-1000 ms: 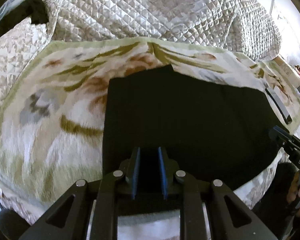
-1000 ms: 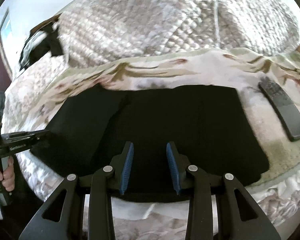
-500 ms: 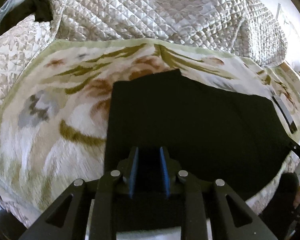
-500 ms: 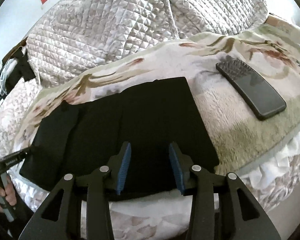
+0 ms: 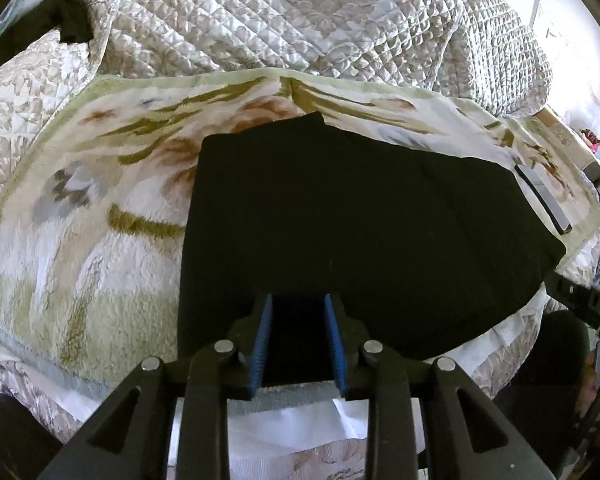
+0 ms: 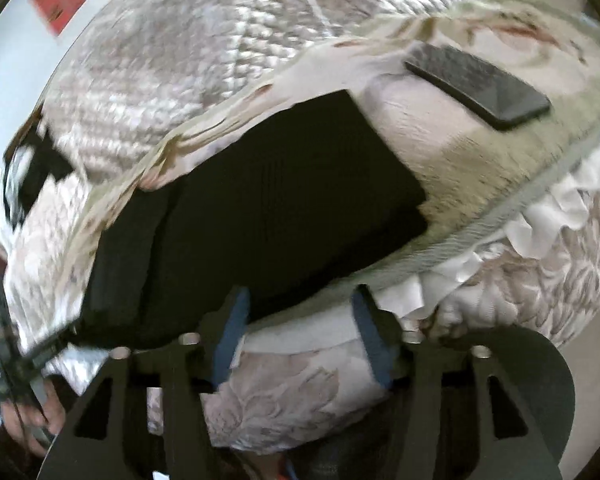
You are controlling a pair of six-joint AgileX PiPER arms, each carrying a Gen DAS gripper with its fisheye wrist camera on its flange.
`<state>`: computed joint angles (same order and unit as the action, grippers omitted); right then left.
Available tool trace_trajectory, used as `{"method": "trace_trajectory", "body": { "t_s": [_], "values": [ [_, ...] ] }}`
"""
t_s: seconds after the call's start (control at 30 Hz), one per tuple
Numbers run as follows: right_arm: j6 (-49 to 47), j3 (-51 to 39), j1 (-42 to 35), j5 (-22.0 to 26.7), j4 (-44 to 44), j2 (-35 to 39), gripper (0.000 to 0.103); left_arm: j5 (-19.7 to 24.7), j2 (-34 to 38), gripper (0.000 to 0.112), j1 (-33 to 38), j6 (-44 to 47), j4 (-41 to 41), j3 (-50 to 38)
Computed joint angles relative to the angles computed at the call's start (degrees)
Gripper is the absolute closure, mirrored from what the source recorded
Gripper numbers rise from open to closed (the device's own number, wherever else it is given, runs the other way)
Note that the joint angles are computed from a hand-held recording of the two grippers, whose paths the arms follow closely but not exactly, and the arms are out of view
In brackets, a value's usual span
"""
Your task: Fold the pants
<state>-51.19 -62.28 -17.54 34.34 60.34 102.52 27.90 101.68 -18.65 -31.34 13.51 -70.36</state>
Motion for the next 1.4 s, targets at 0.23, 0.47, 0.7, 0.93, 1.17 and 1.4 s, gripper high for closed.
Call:
{"method": "trace_trajectory", "body": {
  "t_s": [0.23, 0.47, 0.7, 0.93, 1.17, 1.4],
  "values": [
    [0.9, -4.4, -3.6, 3.0, 5.5, 3.9, 0.046, -0.2, -0.2, 0.083, 0.1, 0.6, -0.8, 0.4],
    [-5.6, -2.9, -3.6, 1.1, 14.1, 3.1, 0.046, -0.3, -0.1, 0.082, 0.0, 0.3, -0.5, 0.4],
    [4.0, -10.0, -2.2, 1.6, 5.1, 5.8, 0.077, -0.3, -0.6, 0.082, 1.0, 2.2, -3.2, 0.0],
    [3.4, -14.6, 3.5, 5.7, 4.4, 0.3, 0.080, -2.5, -4.0, 0.082, 5.2, 2.4, -4.5, 2.8],
    [2.8, -21.2, 17.6, 8.5, 0.6, 0.8, 0.080, -5.1, -8.6, 0.082, 10.2, 2.2, -5.0, 8.6],
    [7.3, -28.4, 31.3, 10.8, -10.8, 11.5, 0.080, -7.1, -12.0, 0.082, 14.8, 3.2, -7.0, 13.9]
  ]
}}
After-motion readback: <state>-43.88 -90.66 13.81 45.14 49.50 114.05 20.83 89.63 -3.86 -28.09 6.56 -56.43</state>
